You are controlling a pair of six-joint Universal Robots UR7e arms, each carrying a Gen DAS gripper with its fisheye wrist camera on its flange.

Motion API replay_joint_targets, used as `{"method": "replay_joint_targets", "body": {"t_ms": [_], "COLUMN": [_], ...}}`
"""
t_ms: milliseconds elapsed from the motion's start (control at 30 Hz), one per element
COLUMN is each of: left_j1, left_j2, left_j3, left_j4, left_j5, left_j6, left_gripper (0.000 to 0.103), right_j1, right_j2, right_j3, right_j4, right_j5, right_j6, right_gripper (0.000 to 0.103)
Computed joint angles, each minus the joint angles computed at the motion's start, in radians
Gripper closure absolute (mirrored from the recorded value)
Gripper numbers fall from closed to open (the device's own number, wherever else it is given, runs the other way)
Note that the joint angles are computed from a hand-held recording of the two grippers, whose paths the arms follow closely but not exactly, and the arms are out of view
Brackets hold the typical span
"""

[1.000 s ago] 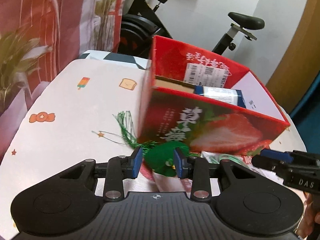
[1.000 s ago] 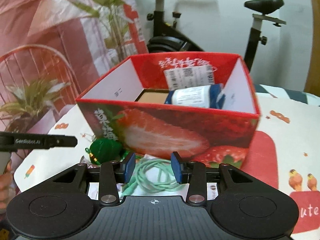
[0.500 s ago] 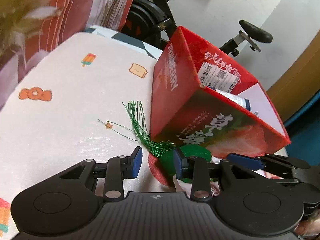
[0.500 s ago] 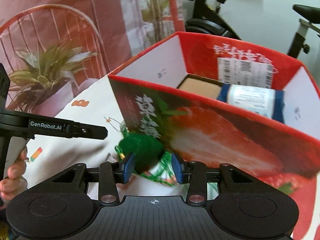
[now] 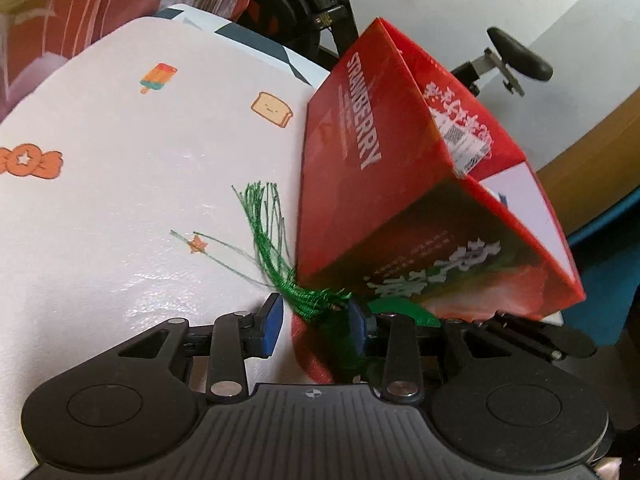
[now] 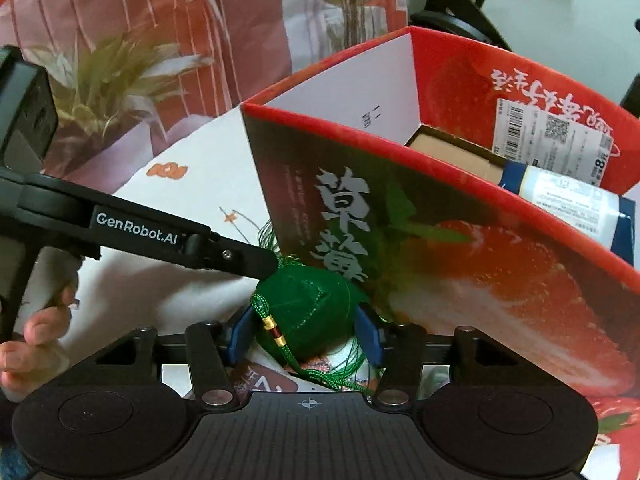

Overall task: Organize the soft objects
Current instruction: 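Close the left gripper on the green knitted pouch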

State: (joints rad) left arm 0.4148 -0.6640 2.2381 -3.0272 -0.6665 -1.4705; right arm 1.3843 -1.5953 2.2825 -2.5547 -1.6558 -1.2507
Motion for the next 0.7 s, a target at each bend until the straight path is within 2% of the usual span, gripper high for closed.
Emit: {"method": "replay_joint_targets", "body": {"t_ms": [100,333,533,700], "left_j1": [0.008,0.005,0.024,0.035], "left_j2": [0.023,0.045,0.054,0.071], "left_j3": [0.008,-0.004,-0.025,-0.032], "left_j4": [-0.084,-0.131,-0.132,-0.213], "left_j5": [-0.003,-0.003,-0.015,-0.043], "left_j6": [0.003,0.046,0.014,0.063], "left_gripper": [0.065,0.065,0.051,0.051], "right_j1": [-0.014,-0.041,-0.056,-0.068], "right_j2": [0.004,0.008,0.009,0.011], "right_j3": [-0.017,-0.037,-0.051,-0.061], "right_j4": [0.032,0.073,0.096,0.111], "right_j5": [0.016,0.047,0.063,0.075], "right_j6": [0.015,0.037,0.071,0.102], "right_gripper": [0.054,0.054,0.055,0.056]}}
